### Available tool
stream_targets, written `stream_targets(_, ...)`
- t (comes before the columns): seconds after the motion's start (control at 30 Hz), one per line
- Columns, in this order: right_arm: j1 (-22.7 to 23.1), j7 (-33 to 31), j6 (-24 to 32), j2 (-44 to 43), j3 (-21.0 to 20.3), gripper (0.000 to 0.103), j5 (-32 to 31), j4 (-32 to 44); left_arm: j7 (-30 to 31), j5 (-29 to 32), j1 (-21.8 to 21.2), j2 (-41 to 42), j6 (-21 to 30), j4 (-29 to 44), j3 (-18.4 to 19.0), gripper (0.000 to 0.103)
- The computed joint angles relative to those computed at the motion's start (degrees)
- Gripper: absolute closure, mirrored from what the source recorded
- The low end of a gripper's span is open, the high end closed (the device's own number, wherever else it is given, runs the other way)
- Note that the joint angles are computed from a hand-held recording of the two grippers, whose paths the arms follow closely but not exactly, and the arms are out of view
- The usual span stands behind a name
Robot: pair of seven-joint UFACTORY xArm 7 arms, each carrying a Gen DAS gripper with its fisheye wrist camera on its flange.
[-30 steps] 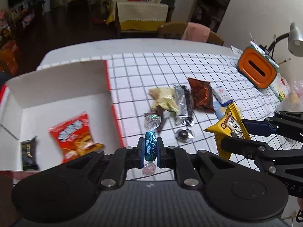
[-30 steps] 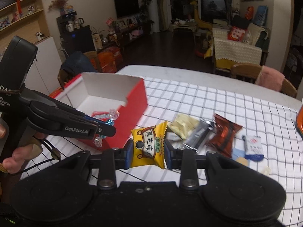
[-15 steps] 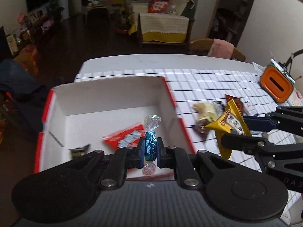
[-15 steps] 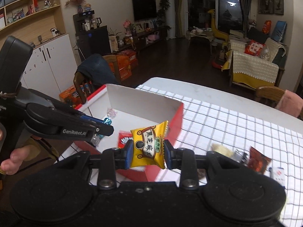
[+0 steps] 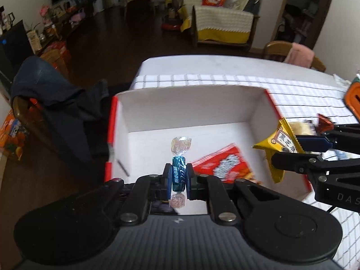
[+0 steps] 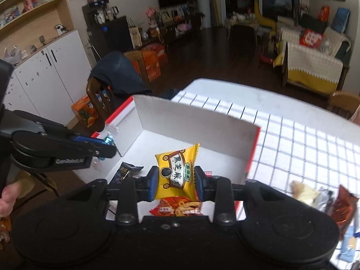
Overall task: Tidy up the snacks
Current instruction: 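Carry the blue candy and yellow packet over the box with both tools, then open both tools to release the blue candy and yellow packet into the box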
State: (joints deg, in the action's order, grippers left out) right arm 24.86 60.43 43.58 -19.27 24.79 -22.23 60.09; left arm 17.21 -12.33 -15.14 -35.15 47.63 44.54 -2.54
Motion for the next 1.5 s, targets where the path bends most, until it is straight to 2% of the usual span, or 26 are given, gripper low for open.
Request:
stream_targets(0.23, 0.4, 1.6, -1.7, 6.6, -2.3, 0.071, 1.7, 1.6, 0.5, 1.6, 1.7, 6.4, 0.8, 3.2, 0.4, 0.091)
stream_targets(0.47, 2.7, 0.0, -0.6, 11.7, -5.1, 0.071, 4.4, 3.8, -0.1, 4.2, 2.7, 11.7, 3.6, 5.8, -1.4, 0.091)
stream_targets(0.77, 4.7, -0.5, 2.0, 14.7, -6.8, 0.071, 4.9, 5.3, -0.3, 5.3, 2.9, 13.1, 5.3, 5.2, -1.9, 0.091)
stream_targets(1.3, 4.8, 2.1, 2.2, 9.6, -5.9, 0.061, 3.9, 3.1, 0.9, 2.7, 1.7, 8.0, 6.7, 3.7, -1.1, 0.091)
stream_targets(1.5, 3.8, 4.7, 2.0, 4.6, -3.9, 0.056, 3.2, 1.3, 2.2, 0.5, 0.5, 4.4, 7.3, 2.9, -0.6, 0.085)
